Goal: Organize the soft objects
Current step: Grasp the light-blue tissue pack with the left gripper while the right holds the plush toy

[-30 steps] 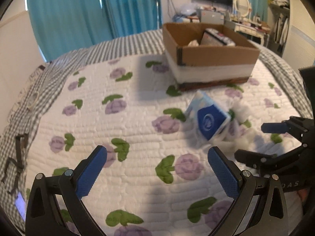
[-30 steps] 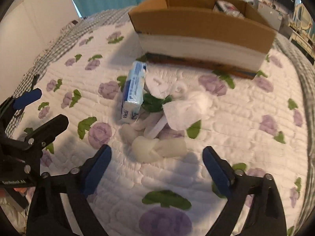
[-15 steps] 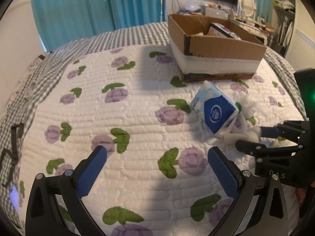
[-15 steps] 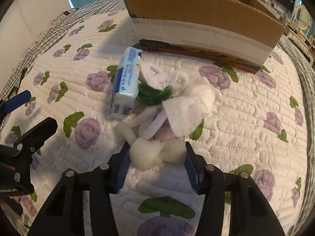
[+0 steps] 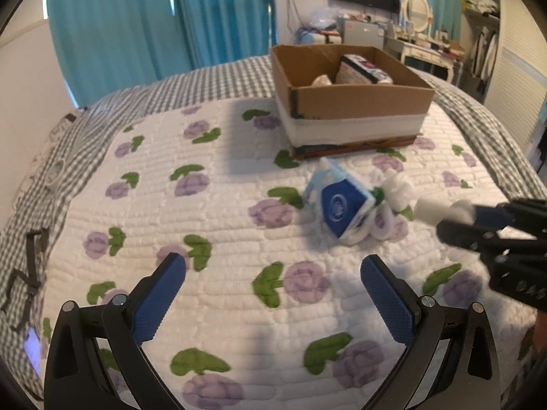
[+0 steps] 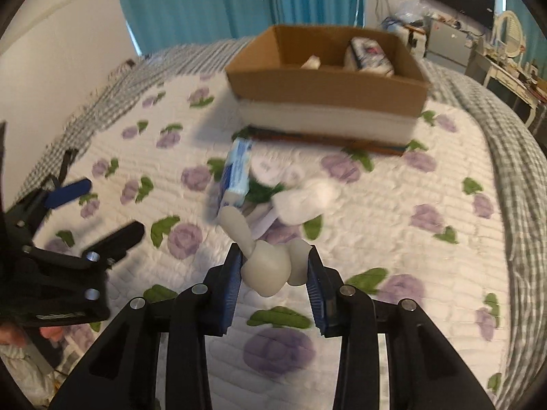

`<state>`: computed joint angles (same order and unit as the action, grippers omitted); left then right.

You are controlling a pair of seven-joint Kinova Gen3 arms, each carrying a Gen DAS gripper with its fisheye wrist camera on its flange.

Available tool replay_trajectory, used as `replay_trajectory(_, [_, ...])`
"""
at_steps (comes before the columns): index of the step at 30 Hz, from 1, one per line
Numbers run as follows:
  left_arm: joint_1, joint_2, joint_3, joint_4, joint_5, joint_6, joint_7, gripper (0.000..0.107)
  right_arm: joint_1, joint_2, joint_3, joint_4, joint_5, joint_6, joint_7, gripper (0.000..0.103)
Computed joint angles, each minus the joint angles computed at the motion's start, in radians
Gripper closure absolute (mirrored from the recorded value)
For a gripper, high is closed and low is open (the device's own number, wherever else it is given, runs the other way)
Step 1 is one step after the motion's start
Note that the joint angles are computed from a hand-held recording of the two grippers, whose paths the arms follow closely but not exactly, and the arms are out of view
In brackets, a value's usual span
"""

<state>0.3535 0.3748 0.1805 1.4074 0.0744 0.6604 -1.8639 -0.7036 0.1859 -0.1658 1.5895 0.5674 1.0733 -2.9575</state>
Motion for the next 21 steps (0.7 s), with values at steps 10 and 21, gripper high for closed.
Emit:
replay_trajectory(10, [0.095, 0.109, -0.002, -0.12, -0.035, 0.051, 0.068, 0.006, 0.037, -0.045, 0.005, 0.045, 0.076, 0.063, -0.052, 0.067])
replay_trajectory(21, [0.048, 0.242, 0.051, -0.282, 0.052, 0.175, -0.016, 0.068, 0.132, -0.06, 0.013, 0.141, 0.021, -0.092, -0.05, 0.067])
